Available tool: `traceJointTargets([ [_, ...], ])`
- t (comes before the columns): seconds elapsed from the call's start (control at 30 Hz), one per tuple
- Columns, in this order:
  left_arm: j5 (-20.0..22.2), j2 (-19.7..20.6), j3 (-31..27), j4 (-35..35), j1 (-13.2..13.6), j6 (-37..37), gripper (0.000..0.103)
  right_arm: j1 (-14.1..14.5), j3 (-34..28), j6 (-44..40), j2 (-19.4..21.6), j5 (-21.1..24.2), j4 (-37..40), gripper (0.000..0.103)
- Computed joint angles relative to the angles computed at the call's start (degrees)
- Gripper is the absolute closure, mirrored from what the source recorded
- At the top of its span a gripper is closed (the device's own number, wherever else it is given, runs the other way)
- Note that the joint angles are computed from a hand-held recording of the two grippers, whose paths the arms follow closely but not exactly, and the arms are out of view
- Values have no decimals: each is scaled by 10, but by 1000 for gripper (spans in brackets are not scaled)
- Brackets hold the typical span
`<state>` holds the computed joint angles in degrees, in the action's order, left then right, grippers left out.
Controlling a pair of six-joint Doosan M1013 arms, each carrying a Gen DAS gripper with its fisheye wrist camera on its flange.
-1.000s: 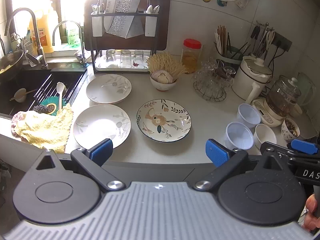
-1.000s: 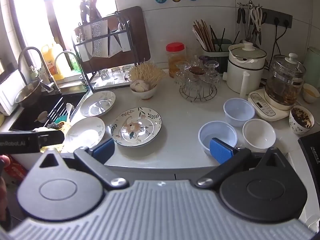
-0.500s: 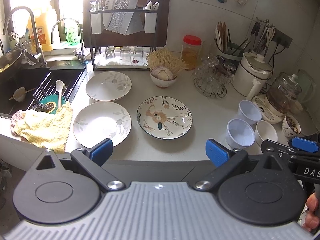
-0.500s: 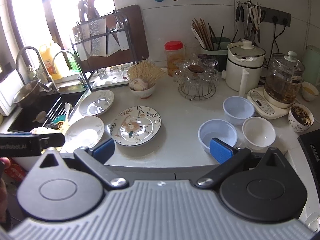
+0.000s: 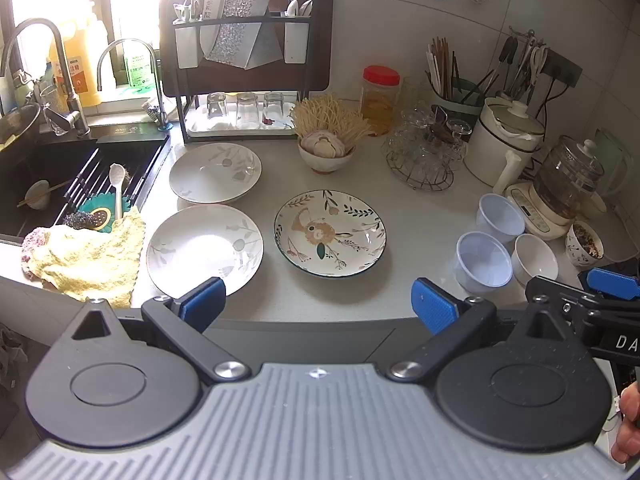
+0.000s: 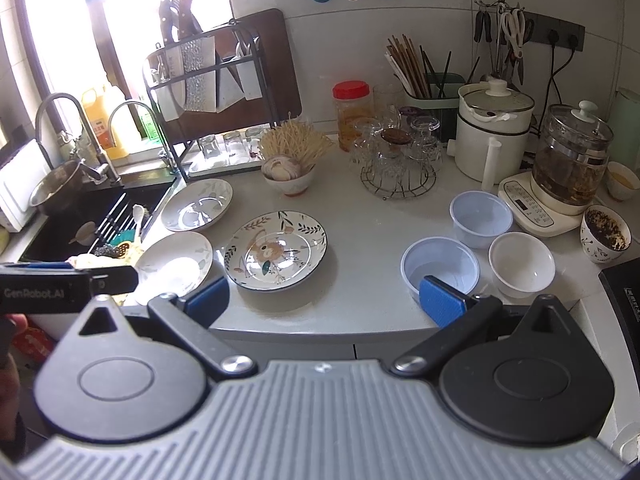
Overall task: Organize plates and bowls
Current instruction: 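Move both grippers toward the white leaf-pattern plate beside the floral plate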
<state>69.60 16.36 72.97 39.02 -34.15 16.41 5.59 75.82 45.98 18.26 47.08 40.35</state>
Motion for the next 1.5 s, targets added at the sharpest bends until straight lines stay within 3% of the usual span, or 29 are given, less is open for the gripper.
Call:
traceJointTargets([
  [0.67,13,-14,8,-6,2,-12,2,-4,-10,6,3,24,-1,0],
  [0.97,9,-5,-6,-12,7,7,2,-9,-18,7,7,49,5,0],
  [1.27,32,9,-28,-29,4,12,2,-18,-30,-1,17,76,20,0],
  [1.5,41,16,-33,-28,-2,-12,2,-28,-33,-16,25,96,42,0],
])
